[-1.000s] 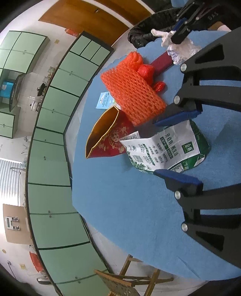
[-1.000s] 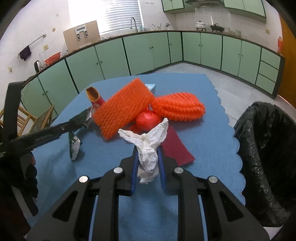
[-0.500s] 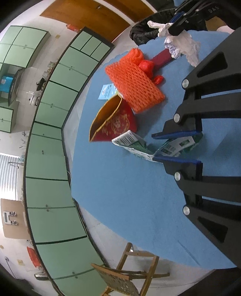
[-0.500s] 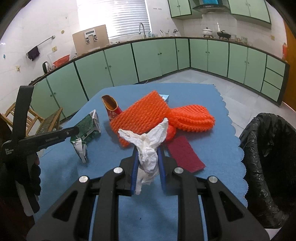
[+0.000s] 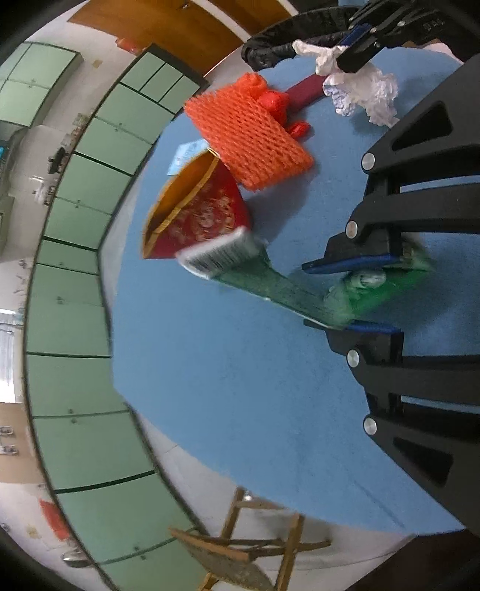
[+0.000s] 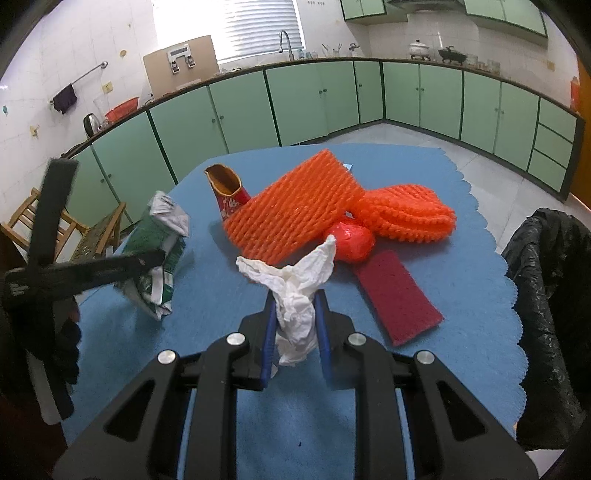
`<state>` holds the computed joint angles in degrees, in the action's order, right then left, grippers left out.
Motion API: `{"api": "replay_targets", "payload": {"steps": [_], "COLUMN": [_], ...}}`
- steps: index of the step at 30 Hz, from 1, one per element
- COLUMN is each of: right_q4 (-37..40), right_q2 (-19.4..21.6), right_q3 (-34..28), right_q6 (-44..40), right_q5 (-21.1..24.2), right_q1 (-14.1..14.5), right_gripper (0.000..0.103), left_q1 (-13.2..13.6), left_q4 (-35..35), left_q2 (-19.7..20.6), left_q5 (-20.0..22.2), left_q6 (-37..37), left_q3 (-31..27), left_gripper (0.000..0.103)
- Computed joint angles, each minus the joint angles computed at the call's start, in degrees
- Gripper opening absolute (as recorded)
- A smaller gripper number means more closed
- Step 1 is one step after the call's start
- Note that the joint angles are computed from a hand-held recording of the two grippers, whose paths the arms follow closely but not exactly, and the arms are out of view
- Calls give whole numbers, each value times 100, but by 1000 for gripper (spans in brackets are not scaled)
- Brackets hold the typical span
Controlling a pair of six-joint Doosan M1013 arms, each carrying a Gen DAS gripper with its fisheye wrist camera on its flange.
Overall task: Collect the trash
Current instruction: 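Lift the carton with the left gripper and carry both items toward the bin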
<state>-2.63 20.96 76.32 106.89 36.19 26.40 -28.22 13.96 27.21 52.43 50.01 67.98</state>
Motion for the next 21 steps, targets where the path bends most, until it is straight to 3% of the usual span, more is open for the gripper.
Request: {"api": "replay_targets", "payload": {"steps": [4,11,21], "right_q4": [-77,-224,-346], "right_q2": [5,-58,-277], "right_q3": [-15,4,96], "right_q6": [-1,127,207], "right_q5": [36,-30,-264], "right_q1": [-9,-30,-102], "right_gripper": [19,19,18], "left_q1": [45,-35,-140], "left_q4": [-39,28,-187], "left_q2": [34,-122,-324], "left_q5": [-43,-274,-589], "left_q6": [-66,3,344], "left_q3": [-3,92,105], "left_gripper": [22,12,11]}}
